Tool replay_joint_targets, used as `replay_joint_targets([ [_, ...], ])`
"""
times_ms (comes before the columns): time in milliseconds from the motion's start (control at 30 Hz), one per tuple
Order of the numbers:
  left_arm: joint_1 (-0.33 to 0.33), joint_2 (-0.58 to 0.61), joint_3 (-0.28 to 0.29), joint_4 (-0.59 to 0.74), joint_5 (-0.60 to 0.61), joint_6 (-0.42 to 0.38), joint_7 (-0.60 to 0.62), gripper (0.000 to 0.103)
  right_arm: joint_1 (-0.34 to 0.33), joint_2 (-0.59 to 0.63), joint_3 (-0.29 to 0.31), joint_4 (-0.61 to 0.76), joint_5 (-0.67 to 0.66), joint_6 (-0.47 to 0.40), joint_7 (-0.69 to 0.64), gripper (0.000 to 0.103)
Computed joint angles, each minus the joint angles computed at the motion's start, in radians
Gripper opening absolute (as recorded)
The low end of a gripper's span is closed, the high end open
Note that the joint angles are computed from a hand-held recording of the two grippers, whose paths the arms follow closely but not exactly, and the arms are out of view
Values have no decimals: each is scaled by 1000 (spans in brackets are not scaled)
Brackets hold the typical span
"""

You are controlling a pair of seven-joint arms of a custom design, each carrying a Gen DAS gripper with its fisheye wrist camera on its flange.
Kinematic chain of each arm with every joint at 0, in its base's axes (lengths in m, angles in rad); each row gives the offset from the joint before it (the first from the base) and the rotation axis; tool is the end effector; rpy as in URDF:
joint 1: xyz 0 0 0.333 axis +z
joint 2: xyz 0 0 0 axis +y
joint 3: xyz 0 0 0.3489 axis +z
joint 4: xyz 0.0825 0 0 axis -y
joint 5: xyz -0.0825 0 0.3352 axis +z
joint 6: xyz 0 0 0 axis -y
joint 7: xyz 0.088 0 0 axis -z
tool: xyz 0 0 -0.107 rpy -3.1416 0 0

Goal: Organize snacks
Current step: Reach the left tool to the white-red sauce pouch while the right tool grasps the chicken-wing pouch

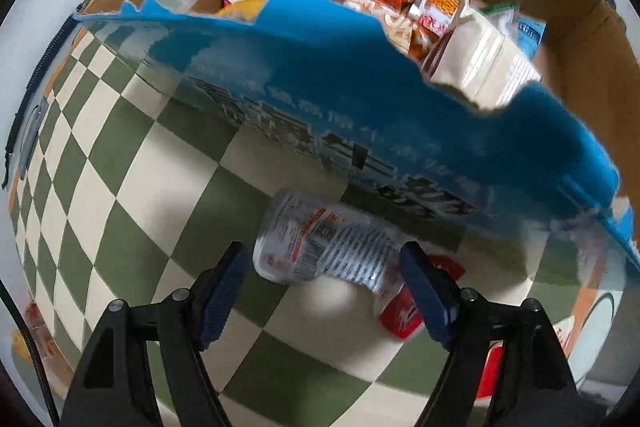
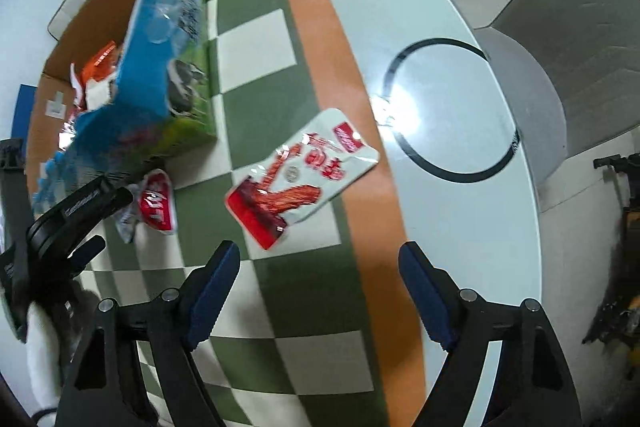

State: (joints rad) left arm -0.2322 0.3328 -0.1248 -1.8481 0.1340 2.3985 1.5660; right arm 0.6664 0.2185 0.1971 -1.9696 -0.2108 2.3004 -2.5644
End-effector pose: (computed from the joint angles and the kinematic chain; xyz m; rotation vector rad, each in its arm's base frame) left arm 0.5866 -0.2091 0.4273 -1.5975 2.4890 -0.2184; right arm 0.3833 0.4308 0.4350 -0.6059 2.9091 -0.0214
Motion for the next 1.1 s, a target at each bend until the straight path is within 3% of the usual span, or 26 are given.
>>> replay_joint_targets([
  [200,16,-16,15,-25,54,-22,68,78,-5,-9,3,-23,24,5,-11,84],
  [333,55,-33,34,-30,89,-61,140,78,-10,-30,-10,-88,6,101,68,84],
  [500,135,-23,58,58,43,-225,206,78,-26,-24,-50,-197,-55,316,253,84],
  [567,164,-8,61,119,-1,-306,213,78,-33,-7,-66,-201,-73,338,318,84],
  [633,187,-6,62,152,-32,-349,219,78,-52,13,-59,-184,-48,330,303,84],
  [767,214,18,62,228,-73,-418,220,78,-113,88,-12,-43,83,164,59,85],
  [833,226,77,63,327,-100,-506,216,78,-119,140,1,59,109,46,-73,84],
  [933,223,187,55,496,-130,-667,204,78,-86,208,-1,204,90,-119,-220,71],
  [1000,212,221,54,531,-118,-716,209,78,-64,228,-4,250,89,-156,-281,53],
  [1100,195,272,55,593,-108,-788,199,78,-47,241,8,275,127,-158,-361,50],
])
